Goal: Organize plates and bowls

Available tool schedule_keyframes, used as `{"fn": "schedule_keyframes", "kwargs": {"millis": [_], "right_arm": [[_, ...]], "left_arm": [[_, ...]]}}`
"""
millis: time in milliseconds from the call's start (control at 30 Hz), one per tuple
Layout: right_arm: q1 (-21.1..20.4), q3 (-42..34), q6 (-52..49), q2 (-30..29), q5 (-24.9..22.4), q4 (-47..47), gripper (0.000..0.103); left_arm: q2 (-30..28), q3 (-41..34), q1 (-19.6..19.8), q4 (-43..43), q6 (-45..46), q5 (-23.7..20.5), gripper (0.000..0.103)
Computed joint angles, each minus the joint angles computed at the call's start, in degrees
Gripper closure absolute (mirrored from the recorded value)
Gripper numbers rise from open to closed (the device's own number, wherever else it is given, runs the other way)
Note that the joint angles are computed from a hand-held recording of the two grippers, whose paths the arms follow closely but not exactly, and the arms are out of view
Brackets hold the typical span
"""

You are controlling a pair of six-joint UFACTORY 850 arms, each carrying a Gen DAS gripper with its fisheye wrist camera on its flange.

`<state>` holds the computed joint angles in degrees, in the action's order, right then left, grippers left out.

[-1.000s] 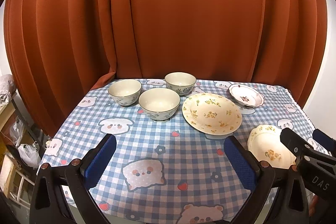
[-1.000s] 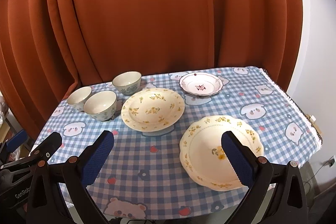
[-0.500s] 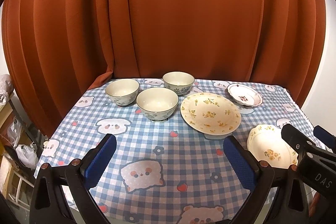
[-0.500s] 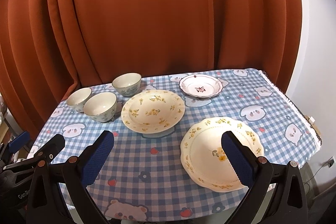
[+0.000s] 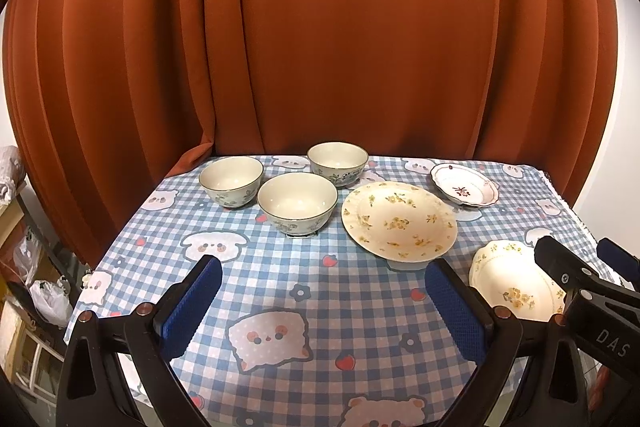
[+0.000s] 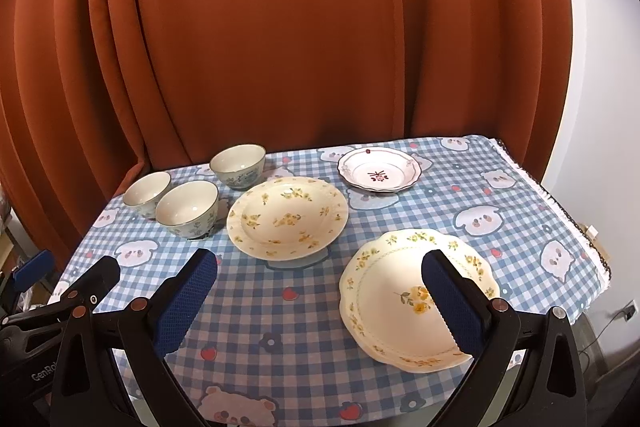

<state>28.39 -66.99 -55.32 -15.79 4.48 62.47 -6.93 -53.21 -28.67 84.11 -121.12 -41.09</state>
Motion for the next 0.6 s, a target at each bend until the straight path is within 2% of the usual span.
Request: {"fn": "schedule_keyframes", "kwargs": {"millis": [467, 600], "right_arm": [[-0.14, 1.35, 0.0, 1.29, 0.63, 0.0, 0.0], [0.29, 2.05, -4.43, 1.84, 1.25, 4.85, 0.0]], "left_arm": [[-0.09, 0.06, -0.33, 0.33, -0.51, -0.15, 0.001], [0.47, 0.8, -0.46, 0.5, -0.66, 0.16, 0.001]]}}
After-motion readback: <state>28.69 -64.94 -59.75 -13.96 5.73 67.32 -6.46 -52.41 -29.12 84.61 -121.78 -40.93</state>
